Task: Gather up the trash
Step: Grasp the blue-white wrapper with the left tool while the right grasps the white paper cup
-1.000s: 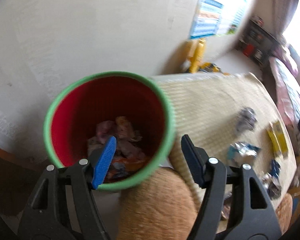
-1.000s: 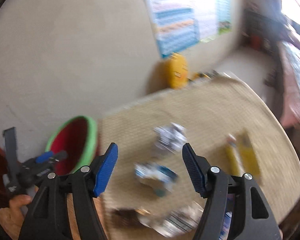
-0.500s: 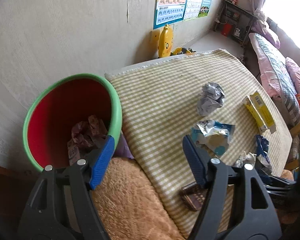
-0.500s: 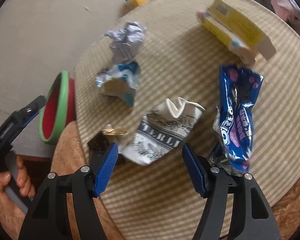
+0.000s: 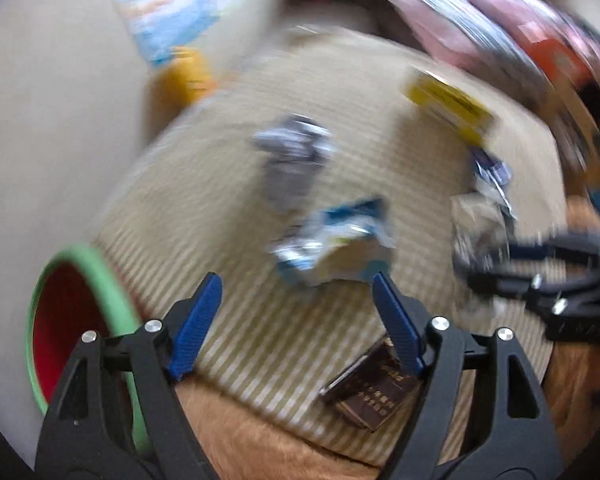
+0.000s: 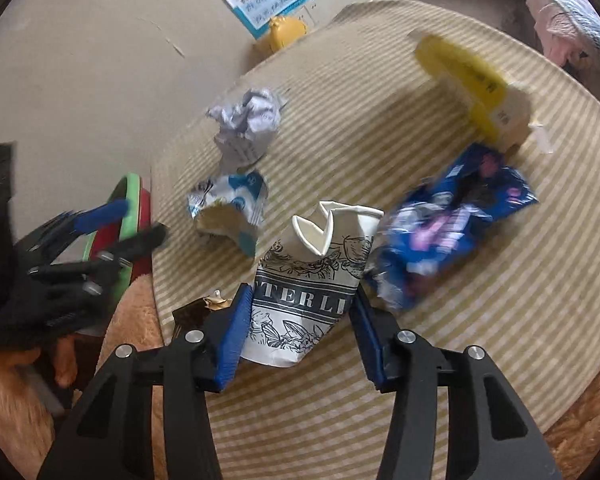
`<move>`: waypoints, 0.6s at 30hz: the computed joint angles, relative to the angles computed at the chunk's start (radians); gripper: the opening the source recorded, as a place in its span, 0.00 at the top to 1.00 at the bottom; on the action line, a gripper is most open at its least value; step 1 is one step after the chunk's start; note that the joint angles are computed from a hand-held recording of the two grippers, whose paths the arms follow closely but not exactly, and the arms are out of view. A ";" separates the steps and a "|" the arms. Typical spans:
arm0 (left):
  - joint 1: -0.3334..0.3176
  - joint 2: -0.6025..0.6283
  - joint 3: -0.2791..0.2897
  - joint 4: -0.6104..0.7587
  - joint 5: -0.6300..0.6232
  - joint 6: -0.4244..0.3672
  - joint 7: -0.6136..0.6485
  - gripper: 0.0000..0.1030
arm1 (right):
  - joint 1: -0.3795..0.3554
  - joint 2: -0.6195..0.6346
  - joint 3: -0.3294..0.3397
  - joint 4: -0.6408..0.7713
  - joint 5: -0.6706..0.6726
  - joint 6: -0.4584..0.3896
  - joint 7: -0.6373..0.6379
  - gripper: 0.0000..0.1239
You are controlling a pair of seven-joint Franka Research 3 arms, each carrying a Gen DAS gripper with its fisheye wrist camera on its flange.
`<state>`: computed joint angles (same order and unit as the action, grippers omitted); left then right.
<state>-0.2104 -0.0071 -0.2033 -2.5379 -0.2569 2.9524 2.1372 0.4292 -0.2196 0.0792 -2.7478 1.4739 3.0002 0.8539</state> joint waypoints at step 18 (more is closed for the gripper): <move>0.055 0.266 -0.073 0.313 0.302 -0.318 -0.193 0.68 | -0.089 -0.047 -0.017 -0.031 0.169 -0.129 -0.160 0.61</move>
<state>-0.1550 0.2590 -0.2759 -2.2246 0.0455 2.6340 1.9438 0.3404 -0.2666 0.0627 -2.7785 1.6434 2.8714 0.6944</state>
